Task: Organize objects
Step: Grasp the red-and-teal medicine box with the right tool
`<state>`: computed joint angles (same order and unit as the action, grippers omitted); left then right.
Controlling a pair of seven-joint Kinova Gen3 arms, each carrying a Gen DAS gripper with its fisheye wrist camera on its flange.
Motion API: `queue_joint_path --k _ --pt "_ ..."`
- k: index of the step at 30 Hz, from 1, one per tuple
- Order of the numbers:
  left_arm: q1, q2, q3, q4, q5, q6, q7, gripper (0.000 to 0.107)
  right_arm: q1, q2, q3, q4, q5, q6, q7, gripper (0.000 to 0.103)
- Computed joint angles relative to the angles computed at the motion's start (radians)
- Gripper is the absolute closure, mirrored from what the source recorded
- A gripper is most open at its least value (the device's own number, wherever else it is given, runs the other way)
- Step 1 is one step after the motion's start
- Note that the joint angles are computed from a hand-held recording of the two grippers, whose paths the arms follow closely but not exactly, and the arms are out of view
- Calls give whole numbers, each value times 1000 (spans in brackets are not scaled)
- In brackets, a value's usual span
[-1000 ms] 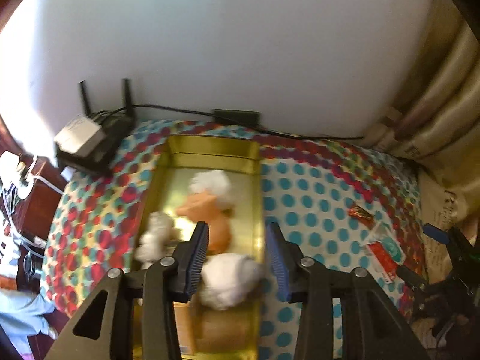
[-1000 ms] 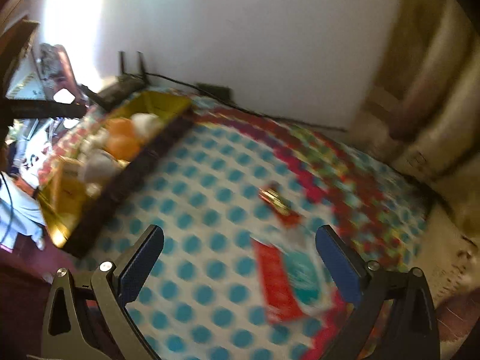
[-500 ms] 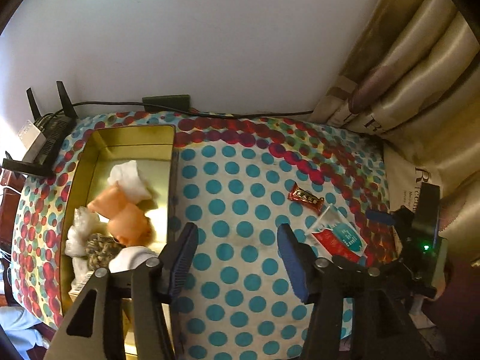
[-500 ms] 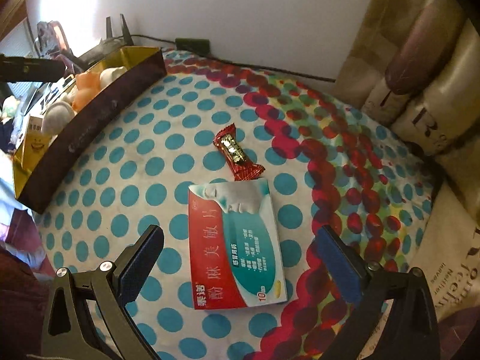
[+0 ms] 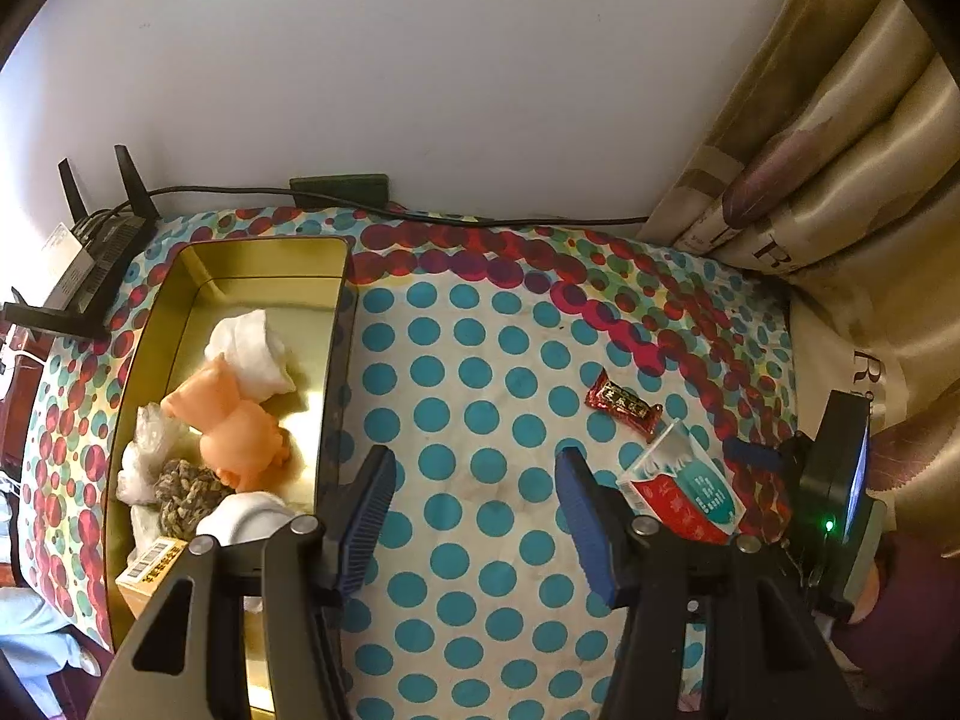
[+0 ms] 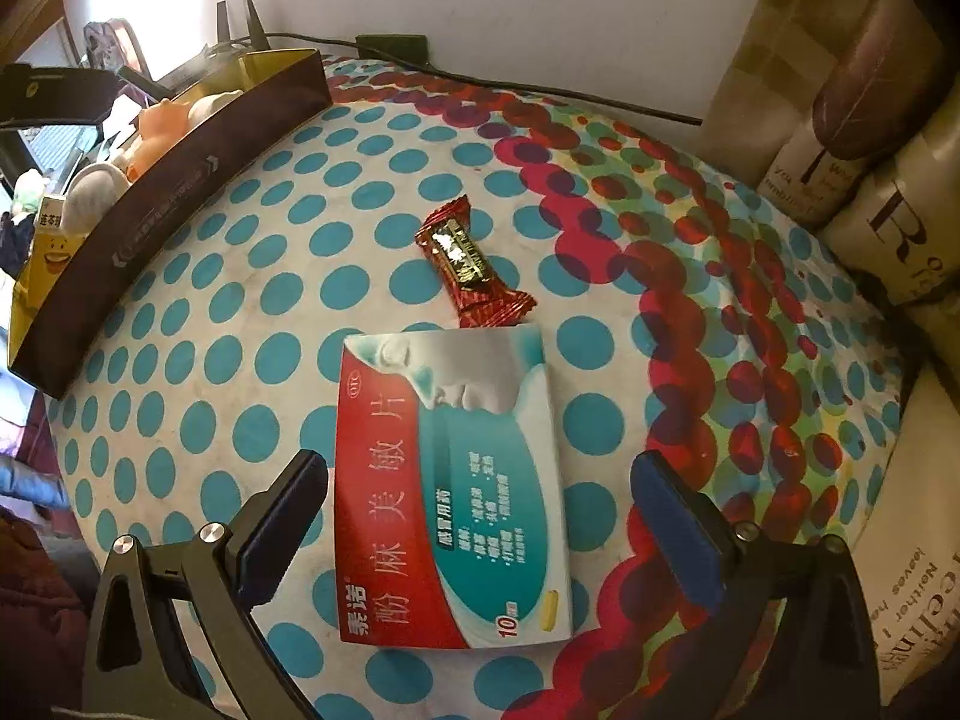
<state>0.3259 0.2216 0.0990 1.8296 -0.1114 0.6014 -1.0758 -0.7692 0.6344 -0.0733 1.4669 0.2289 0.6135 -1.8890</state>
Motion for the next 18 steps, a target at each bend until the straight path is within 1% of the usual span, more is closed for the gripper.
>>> queue_joint_path --k 5,10,13,14,15,16,18 --pt "20 24 -1 -25 -24 6 11 51 -15 8 14 11 13 -17 -22 2" --pt "35 48 1 -49 -33 9 6 51 -11 12 14 15 10 -23 -26 7" --pt "40 66 4 -63 -28 14 -7 51 -18 8 19 23 19 -32 -33 16" --pt "46 73 2 -69 -31 18 -6 51 -19 5 22 26 22 -37 -36 22" --pt "48 79 1 -74 -31 20 -9 51 -23 2 26 30 26 -43 -43 32" --pt "49 86 2 -79 -28 21 -13 51 -27 -3 32 36 29 -52 -53 35" --pt "53 99 0 -89 -25 24 -15 51 -23 -9 33 38 23 -56 -70 35"
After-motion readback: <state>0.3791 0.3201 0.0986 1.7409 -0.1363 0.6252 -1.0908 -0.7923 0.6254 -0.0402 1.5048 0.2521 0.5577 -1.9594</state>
